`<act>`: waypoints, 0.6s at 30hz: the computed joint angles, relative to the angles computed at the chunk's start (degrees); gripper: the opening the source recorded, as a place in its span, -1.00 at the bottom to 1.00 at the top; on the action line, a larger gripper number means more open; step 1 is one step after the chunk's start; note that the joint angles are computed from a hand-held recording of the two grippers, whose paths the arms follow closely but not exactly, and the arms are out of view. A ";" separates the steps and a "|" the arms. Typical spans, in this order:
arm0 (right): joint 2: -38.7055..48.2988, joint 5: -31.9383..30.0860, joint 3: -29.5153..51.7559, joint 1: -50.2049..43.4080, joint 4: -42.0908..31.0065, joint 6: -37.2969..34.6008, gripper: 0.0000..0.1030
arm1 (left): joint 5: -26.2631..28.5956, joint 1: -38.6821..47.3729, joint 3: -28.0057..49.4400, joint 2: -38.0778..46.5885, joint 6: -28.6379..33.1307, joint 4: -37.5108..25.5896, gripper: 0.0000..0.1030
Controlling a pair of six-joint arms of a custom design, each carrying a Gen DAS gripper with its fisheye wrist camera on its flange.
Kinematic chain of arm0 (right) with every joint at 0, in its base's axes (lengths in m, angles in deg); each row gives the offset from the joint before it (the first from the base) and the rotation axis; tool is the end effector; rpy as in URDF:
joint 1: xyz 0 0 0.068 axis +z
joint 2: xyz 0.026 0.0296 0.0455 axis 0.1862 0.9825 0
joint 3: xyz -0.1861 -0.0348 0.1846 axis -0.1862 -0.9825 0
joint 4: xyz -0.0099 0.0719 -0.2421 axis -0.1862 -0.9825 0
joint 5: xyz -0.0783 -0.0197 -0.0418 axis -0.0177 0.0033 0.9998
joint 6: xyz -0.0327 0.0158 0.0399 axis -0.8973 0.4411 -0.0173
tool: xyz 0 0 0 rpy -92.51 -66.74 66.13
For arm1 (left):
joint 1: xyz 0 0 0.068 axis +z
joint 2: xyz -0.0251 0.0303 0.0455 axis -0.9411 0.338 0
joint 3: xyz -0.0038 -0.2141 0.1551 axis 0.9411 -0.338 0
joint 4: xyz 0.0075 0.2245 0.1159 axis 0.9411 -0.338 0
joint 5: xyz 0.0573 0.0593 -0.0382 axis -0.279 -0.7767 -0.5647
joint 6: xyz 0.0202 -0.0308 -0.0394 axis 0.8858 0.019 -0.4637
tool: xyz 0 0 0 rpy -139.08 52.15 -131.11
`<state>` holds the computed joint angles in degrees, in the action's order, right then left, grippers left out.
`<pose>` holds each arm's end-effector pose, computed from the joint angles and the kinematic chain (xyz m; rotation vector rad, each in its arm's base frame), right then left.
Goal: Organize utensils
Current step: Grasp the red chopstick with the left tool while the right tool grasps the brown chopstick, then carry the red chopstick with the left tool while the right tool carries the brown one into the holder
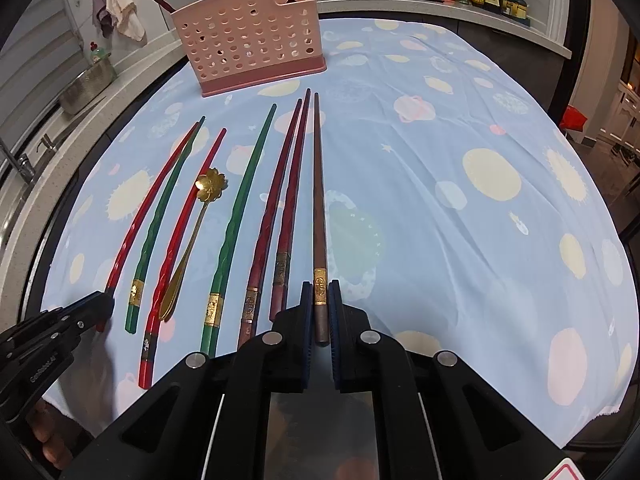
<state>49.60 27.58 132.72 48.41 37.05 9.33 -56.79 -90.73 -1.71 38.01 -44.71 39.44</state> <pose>0.2739 0.2019 0.2224 -0.0322 2.5727 0.1913 0.2397 -0.0889 0.2223 -0.0244 2.5672 -0.2605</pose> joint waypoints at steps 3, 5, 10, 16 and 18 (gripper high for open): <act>-1.72 0.43 -0.12 0.35 -0.46 0.20 -0.86 | 0.13 0.07 0.53 -0.74 -0.06 -1.12 -0.86; -3.31 0.80 -0.10 0.48 -0.90 0.38 -0.86 | 0.06 0.07 0.97 -1.99 -0.34 -2.00 -0.86; -7.61 2.15 1.00 0.60 -2.54 0.59 -0.86 | 0.01 0.81 3.83 -5.47 -0.29 -5.13 -0.87; -11.05 3.22 5.04 -0.11 -4.96 0.21 -0.86 | -0.25 1.88 9.42 -7.78 0.36 -8.32 -0.86; -11.38 3.24 7.09 -0.71 -5.68 -0.40 -0.86 | -0.08 2.53 11.55 -8.25 0.58 -8.90 -0.87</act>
